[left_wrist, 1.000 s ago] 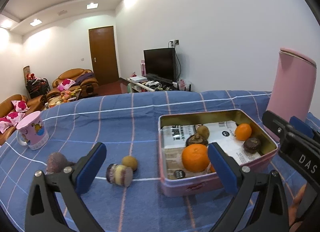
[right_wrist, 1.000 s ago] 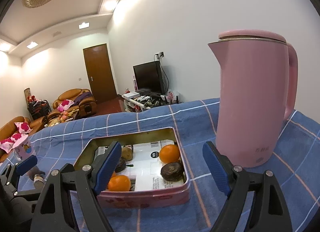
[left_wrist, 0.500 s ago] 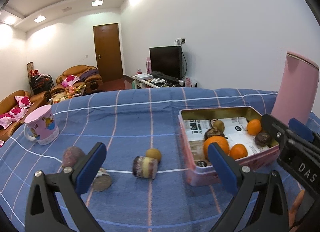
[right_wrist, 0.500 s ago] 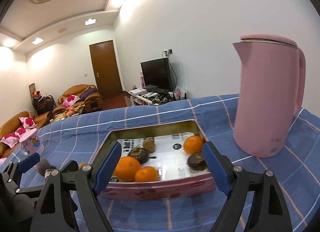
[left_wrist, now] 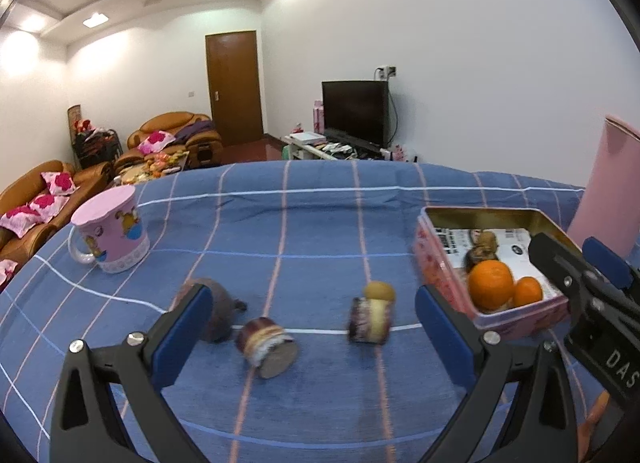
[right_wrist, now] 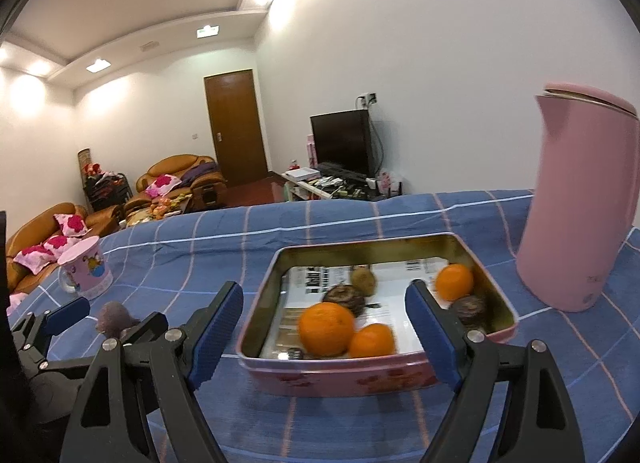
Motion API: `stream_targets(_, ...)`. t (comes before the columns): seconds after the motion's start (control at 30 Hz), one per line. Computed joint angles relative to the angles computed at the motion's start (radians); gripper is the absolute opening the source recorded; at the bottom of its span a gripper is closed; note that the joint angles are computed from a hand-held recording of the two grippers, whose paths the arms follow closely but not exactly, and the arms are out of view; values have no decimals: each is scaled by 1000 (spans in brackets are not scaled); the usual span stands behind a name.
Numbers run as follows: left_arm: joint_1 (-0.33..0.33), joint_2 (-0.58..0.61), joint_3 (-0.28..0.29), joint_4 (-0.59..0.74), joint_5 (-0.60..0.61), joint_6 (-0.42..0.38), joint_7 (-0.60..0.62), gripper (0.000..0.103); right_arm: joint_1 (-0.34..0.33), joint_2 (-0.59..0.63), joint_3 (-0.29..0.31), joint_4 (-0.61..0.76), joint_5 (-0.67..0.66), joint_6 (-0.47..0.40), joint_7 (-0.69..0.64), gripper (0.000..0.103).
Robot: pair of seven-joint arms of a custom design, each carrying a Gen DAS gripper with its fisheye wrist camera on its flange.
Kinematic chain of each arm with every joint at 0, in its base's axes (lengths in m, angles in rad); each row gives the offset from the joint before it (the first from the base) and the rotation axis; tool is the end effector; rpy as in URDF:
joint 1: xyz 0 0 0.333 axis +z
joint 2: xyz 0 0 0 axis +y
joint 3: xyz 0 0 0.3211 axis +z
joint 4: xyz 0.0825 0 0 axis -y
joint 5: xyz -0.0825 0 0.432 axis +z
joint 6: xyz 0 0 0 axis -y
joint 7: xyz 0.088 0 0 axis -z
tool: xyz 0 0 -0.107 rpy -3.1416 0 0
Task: Organize fruits
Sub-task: 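Withdraw both open grippers from the tin toward the striped jars, then grasp a striped cylindrical jar with the right gripper while the left gripper grasps the other jar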
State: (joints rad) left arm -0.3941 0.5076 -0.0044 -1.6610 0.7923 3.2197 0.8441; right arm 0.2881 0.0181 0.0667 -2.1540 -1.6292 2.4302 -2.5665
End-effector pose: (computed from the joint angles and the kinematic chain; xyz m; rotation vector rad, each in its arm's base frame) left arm 0.6669 -0.3544 0.3983 -1.2082 2.0188 -1.1215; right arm 0.5689 0.2073 0.3980 -1.0699 1.9168 -1.1666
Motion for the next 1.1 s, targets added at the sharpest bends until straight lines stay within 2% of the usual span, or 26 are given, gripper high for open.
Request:
stream_targets(0.03,25,2,-24,1,-6,-7,14,103,0,9,0,11,2,7,-10,84)
stream_targets(0.17,51,6,-36,7,-16,-27,36,103,7,40,-3,48,0,27,-42,84)
stream_targets(0.27,16,14,29,28,-8,-61,-8,103,12,69,-10,81,11,55,-83,84)
stream_targets(0.3,-7,18,66,40,2,-83,-43,103,14,80,-12,95,20,69,-105,84)
stream_targets(0.4,-13,27,102,67,34,-129,-123,103,17,114,-23,134,44,119,-171,82)
stream_targets(0.43,3,29,93,74,34,-142,-135,103,17,132,-27,155,64,147,-213,81)
stream_targets(0.5,43,33,61,84,29,-161,-142,102,18,168,-35,194,132,182,-313,64)
stream_targets(0.57,56,35,61,93,37,-181,-174,102,17,211,-40,238,241,220,-457,50)
stream_targets(0.6,64,35,56,95,39,-188,-184,101,15,230,-44,257,292,249,-525,48)
stream_targets(0.73,120,35,-2,97,10,-204,-160,96,20,284,-57,304,442,324,-733,48)
stream_targets(0.9,144,31,-36,88,-6,-196,-112,96,27,354,-46,375,668,281,-994,48)
stream_targets(1.1,170,24,-70,73,-47,-179,-55,96,59,395,-74,427,780,218,-1122,48)
